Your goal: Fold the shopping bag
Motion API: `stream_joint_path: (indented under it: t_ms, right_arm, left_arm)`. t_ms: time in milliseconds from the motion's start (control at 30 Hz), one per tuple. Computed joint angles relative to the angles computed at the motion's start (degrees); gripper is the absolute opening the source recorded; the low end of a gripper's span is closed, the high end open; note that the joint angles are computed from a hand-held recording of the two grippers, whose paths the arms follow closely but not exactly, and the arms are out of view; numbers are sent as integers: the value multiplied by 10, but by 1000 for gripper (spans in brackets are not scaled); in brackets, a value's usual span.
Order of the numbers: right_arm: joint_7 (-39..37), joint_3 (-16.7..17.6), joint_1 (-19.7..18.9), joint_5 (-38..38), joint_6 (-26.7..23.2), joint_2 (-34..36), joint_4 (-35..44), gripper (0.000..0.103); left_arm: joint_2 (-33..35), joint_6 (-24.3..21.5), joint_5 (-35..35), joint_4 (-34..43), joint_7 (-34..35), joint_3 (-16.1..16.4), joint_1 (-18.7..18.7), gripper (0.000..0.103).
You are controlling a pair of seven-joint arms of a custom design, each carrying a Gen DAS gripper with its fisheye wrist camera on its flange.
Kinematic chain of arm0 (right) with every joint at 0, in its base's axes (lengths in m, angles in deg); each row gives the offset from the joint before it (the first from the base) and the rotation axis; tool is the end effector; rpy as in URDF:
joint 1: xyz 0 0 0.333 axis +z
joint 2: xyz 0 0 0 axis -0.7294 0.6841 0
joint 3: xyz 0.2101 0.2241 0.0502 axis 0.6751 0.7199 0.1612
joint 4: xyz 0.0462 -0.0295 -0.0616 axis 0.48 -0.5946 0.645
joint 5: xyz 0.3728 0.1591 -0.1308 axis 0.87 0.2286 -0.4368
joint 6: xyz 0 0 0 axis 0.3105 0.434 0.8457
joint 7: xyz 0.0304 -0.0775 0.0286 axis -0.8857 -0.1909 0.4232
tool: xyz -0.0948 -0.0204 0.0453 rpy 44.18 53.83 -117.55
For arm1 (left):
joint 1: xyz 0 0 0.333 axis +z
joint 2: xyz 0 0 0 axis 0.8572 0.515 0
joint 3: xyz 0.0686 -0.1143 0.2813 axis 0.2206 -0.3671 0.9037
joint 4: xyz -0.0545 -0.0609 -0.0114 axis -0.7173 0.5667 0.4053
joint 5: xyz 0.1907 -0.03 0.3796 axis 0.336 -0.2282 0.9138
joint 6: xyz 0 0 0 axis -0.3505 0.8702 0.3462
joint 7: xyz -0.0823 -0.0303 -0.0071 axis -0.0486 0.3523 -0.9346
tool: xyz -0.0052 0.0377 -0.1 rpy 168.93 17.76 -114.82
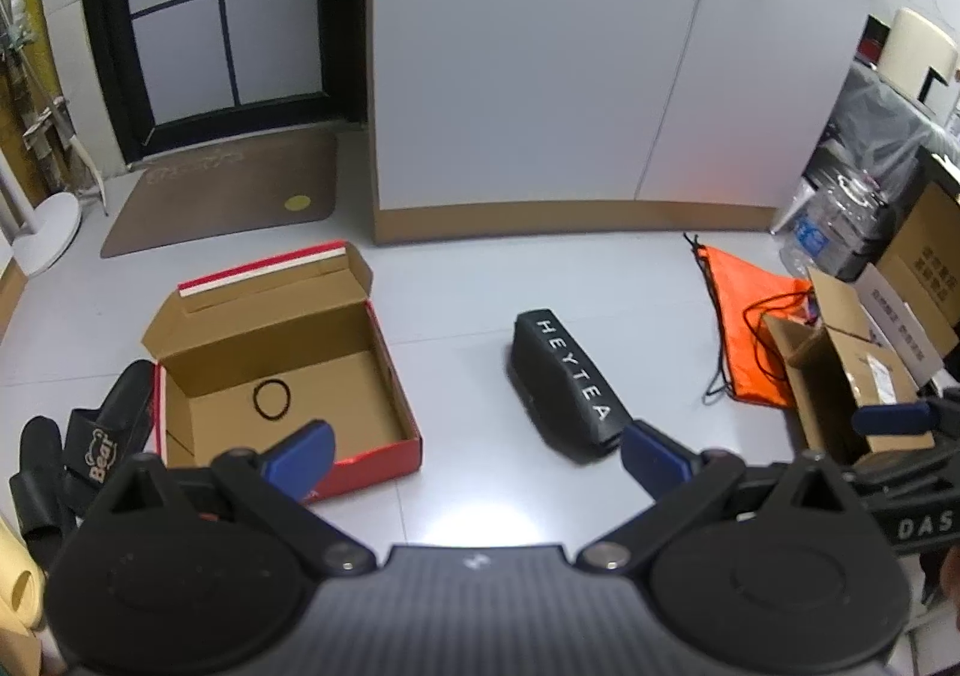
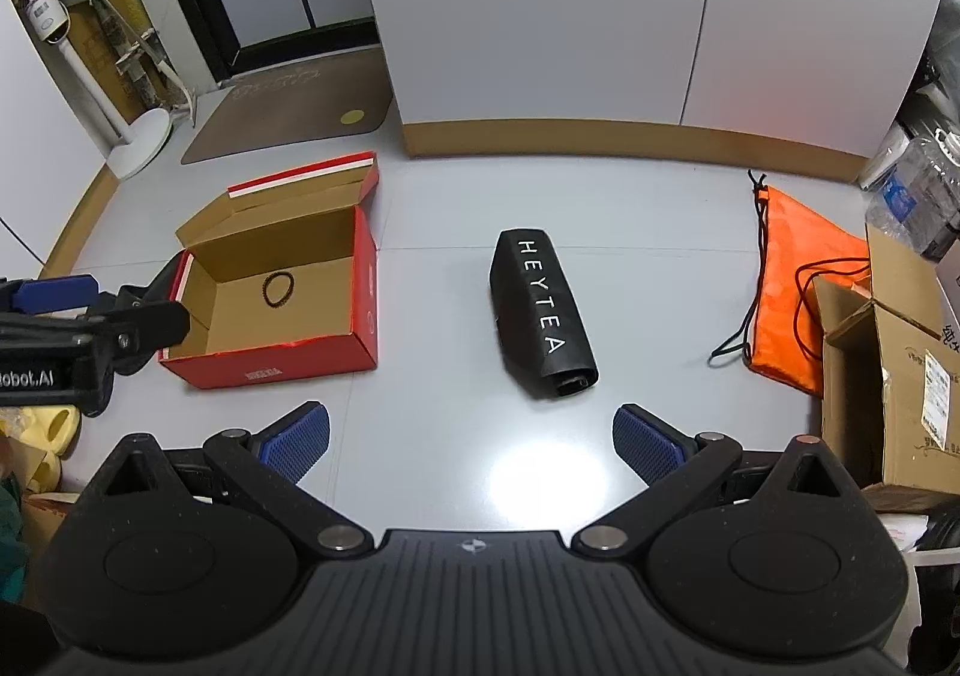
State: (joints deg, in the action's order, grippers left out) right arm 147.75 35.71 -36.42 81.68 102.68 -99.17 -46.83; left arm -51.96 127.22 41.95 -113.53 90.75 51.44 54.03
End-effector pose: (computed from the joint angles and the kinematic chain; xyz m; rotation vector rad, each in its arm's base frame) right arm 0.4839 0.0618 0.7832 -2.2874 1.2632 -0.2161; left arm 0.4083 -0.2246 0.7719 -2.1002 1.4983 -0.6109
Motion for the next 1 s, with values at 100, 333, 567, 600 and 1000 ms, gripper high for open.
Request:
stream_joint_path:
  t_ms: [100,333,567,600,1000]
  right_arm:
    - [-4,-2,1,8,-1,9,6,102]
    - [-14,5,-2,2,35,33,8,102]
    - [-12,14,-5,-20,67,43,1,101]
    - [-16,15,-4,-21,66,47,2,101]
    - [-31,26,-4,-27,77,87,7,94]
  left_arm:
    - [0,15,-4,-9,12,7,-2,102]
    - [20,19,-11,-12,21,16,1,97]
    - [21,38,-27,-24,22,28,4,93]
    - [21,39,-25,-25,21,28,5,93]
    - [48,43,-1,-22,31,32,14,88]
